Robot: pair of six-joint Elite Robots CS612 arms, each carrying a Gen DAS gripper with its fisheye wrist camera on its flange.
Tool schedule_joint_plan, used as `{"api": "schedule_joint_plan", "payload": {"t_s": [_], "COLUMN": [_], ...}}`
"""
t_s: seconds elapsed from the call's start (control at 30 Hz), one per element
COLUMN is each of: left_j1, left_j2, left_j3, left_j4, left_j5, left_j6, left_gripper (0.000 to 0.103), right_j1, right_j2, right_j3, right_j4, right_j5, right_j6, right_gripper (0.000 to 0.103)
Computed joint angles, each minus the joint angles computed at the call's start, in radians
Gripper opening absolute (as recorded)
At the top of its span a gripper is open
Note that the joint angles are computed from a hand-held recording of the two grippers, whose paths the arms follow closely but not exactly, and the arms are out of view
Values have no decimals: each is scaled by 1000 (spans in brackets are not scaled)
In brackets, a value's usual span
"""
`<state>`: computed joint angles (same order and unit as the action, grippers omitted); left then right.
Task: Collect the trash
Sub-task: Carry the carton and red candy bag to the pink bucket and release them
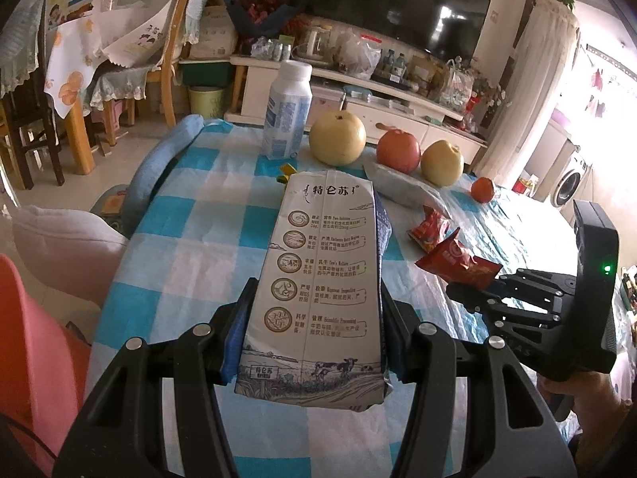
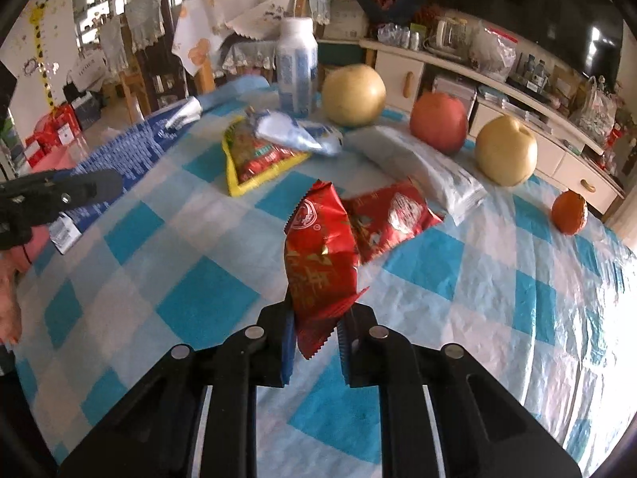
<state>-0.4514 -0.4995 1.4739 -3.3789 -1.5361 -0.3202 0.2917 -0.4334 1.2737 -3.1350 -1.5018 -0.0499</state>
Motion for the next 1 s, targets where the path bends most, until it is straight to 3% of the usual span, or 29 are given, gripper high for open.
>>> {"api": "schedule_joint_plan", "payload": {"t_s": [0.37,0.6,0.8,1.0], "left_j1": [13,48,93,135], "left_j2": [-45,-93,-130,-146], "left_j3": [73,153,212,254], "left_j4": [-111,-197,-162,-154], "left_j5": [63,145,260,292], "left_j6": [-28,-118,-225,-319], "left_gripper": [57,57,57,57], "right_j1": [37,88,147,198], "right_j2": [-25,-21,9,72], "right_j3": [16,-15,-106,-268], "right_j4": [-39,-50,-28,82], "right_j5": [95,195,240,255], "right_j6": [5,51,55,30], "right_gripper": [18,18,19,19]}}
